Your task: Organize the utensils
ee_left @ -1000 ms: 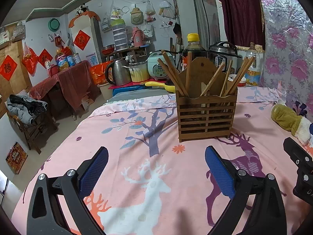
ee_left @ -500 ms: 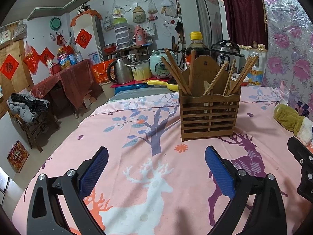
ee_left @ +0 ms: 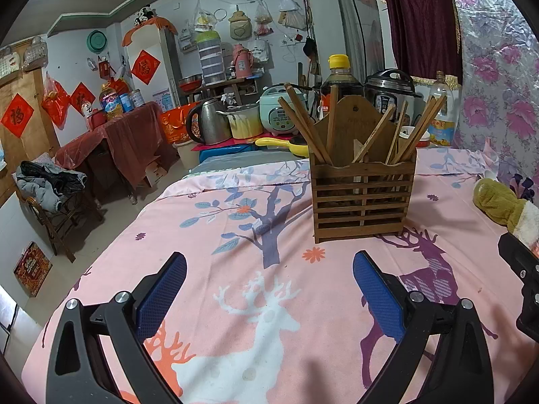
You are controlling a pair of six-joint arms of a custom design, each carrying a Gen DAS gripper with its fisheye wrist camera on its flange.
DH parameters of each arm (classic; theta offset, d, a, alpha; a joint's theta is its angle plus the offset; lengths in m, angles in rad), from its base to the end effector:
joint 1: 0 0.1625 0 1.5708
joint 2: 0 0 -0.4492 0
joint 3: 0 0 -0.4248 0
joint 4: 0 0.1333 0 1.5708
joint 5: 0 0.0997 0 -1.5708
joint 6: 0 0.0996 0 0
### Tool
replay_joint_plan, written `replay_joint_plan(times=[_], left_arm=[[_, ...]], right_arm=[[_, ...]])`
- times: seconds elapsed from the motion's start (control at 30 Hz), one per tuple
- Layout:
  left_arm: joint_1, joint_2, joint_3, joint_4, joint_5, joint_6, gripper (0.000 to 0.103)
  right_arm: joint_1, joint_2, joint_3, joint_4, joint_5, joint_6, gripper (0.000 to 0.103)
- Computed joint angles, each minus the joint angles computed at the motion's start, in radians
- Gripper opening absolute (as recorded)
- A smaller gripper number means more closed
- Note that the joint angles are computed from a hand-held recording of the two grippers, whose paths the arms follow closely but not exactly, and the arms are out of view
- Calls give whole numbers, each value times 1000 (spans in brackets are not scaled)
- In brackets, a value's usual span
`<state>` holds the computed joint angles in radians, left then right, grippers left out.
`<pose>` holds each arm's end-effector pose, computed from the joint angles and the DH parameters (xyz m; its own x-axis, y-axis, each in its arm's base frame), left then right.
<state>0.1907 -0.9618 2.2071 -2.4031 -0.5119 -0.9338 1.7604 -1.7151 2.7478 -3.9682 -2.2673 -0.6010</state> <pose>-0.4144 -0.3042 0.0437 -0.5738 0.1860 -0.7976 0.7364 0.5432 -0.4032 0.1150 -0.2308 0.3242 -0.6971 0.2758 0.6618 -0.5247 0.4327 -0.7331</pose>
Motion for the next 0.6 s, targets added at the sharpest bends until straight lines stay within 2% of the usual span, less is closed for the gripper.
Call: replay_joint_plan(times=[0.6], left_arm=[[1, -1, -1, 7, 0, -4, 97]], right_arm=[[-8, -7, 2, 5, 8, 4, 97]])
